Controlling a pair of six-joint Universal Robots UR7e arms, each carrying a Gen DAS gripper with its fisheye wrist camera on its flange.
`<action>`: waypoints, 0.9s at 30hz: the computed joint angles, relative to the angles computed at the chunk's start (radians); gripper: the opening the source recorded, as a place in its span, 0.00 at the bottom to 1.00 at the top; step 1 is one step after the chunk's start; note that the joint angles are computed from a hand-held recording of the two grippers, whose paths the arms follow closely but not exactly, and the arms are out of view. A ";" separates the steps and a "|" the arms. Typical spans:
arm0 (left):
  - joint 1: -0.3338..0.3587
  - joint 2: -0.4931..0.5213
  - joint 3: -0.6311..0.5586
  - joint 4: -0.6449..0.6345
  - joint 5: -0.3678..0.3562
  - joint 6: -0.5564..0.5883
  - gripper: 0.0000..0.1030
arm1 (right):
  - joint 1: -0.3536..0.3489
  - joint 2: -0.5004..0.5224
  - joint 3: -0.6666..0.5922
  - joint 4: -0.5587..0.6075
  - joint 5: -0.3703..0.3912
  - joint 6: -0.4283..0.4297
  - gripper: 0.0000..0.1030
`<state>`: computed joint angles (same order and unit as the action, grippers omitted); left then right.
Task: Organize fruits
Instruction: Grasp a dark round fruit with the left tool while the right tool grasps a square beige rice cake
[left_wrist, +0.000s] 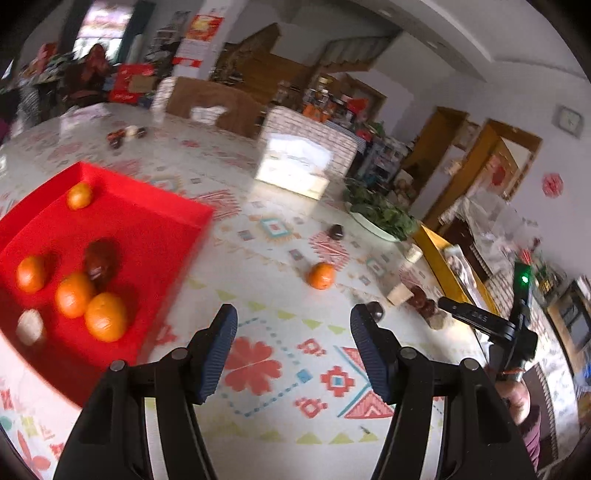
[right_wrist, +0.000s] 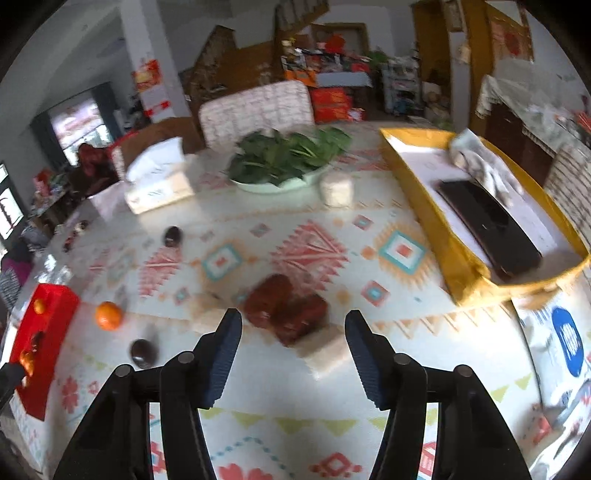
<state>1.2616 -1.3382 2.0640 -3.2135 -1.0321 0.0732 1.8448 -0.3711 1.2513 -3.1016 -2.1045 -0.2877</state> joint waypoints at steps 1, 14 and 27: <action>-0.003 0.008 -0.005 0.005 -0.011 0.016 0.60 | -0.003 0.001 -0.004 0.010 -0.011 0.013 0.61; -0.027 0.266 -0.240 0.196 -0.009 0.151 0.50 | -0.029 0.003 -0.017 0.099 0.010 0.062 0.51; -0.012 0.373 -0.350 0.267 0.019 0.171 0.23 | -0.015 0.028 -0.039 0.077 -0.061 0.028 0.42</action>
